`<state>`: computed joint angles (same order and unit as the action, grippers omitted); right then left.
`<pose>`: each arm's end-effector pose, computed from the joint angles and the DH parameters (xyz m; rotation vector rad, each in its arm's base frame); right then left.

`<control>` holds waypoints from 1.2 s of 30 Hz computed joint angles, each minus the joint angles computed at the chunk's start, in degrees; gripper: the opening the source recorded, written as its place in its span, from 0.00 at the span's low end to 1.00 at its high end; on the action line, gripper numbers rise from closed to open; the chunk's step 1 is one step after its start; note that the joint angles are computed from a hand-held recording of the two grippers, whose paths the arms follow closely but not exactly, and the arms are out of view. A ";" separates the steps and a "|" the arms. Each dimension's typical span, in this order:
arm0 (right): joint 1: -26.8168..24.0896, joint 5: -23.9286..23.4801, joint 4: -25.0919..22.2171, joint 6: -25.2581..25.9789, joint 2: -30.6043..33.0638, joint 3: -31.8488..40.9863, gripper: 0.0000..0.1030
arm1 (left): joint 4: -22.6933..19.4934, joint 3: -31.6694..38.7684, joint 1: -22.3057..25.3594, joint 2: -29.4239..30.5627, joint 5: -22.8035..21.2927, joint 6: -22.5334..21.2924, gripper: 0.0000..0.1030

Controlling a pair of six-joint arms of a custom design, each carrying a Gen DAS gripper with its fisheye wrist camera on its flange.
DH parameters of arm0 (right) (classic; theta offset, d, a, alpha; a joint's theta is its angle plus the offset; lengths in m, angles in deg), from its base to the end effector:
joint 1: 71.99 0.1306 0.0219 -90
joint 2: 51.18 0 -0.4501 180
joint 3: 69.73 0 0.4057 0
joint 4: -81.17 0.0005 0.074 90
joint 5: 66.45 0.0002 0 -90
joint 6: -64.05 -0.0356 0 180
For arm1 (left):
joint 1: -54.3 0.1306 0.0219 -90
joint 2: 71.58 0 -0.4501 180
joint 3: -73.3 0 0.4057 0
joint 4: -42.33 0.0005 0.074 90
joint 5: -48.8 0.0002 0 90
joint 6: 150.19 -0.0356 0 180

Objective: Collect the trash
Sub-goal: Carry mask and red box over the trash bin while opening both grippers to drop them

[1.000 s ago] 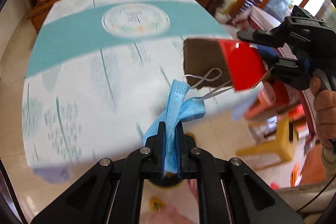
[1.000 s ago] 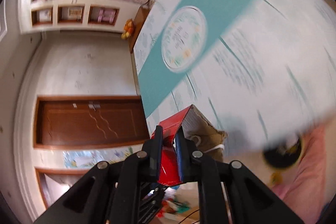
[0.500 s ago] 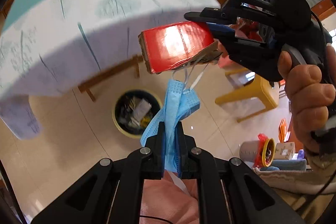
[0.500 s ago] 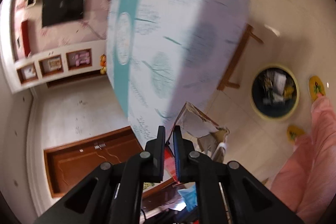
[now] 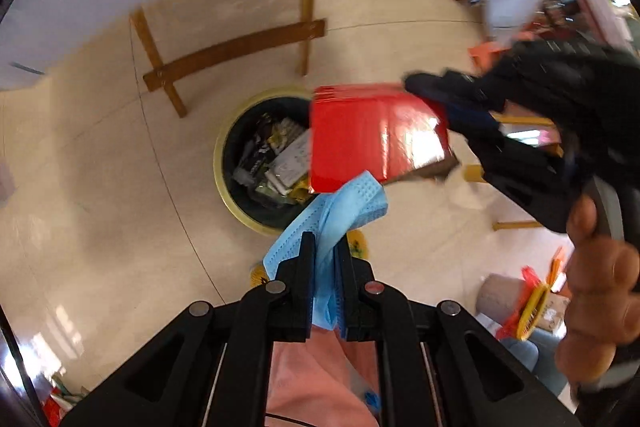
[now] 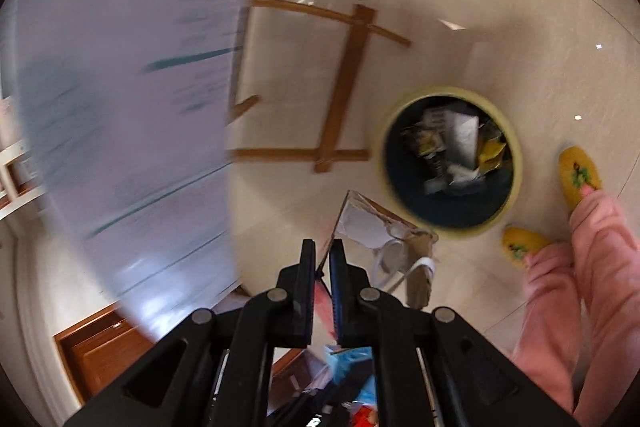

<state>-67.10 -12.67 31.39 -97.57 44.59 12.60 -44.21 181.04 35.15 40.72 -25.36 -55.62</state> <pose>0.5042 0.0638 0.3923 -1.3959 -2.5273 -1.1635 0.5586 -0.2048 0.4066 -0.3816 -3.0150 0.4078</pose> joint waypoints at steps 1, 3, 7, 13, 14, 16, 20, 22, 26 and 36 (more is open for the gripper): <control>-0.34 0.00 1.02 0.63 1.41 -1.33 0.08 | 1.45 -0.92 0.12 1.07 0.01 0.57 0.07; -0.73 0.21 0.82 2.24 3.63 -2.21 0.13 | 3.97 -2.28 0.20 3.34 -0.40 1.41 0.08; -1.34 -1.33 -2.61 6.37 9.36 -2.48 0.17 | 7.27 -5.03 -0.67 6.64 -1.00 1.97 0.09; -0.94 -2.92 -4.58 10.13 12.32 -3.81 0.25 | 8.96 -6.67 -1.48 9.04 0.13 2.14 0.09; -0.86 -2.90 -4.91 10.29 12.34 -3.98 0.26 | 8.91 -6.91 -1.58 9.11 0.37 2.26 0.09; -0.76 -3.31 -5.15 10.23 12.39 -4.60 0.27 | 8.24 -7.09 -1.59 9.35 0.70 2.25 0.13; -0.41 -3.31 -8.36 13.13 13.23 -3.50 0.27 | 7.58 -6.87 -1.53 10.12 1.10 2.59 0.37; 0.03 -2.16 -10.81 16.20 13.91 -2.20 0.27 | 7.56 -6.53 -1.44 10.20 0.51 3.15 0.57; 0.83 0.59 -14.13 20.90 14.71 -0.39 0.27 | 8.60 -6.53 -1.09 9.70 -0.61 4.94 0.59; 2.75 7.49 -16.83 30.11 14.36 0.66 0.27 | 15.56 -9.63 0.77 6.75 -4.26 10.12 0.60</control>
<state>-64.35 -5.18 14.57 -67.46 58.96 13.26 -28.64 171.41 35.92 47.47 -29.62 -45.50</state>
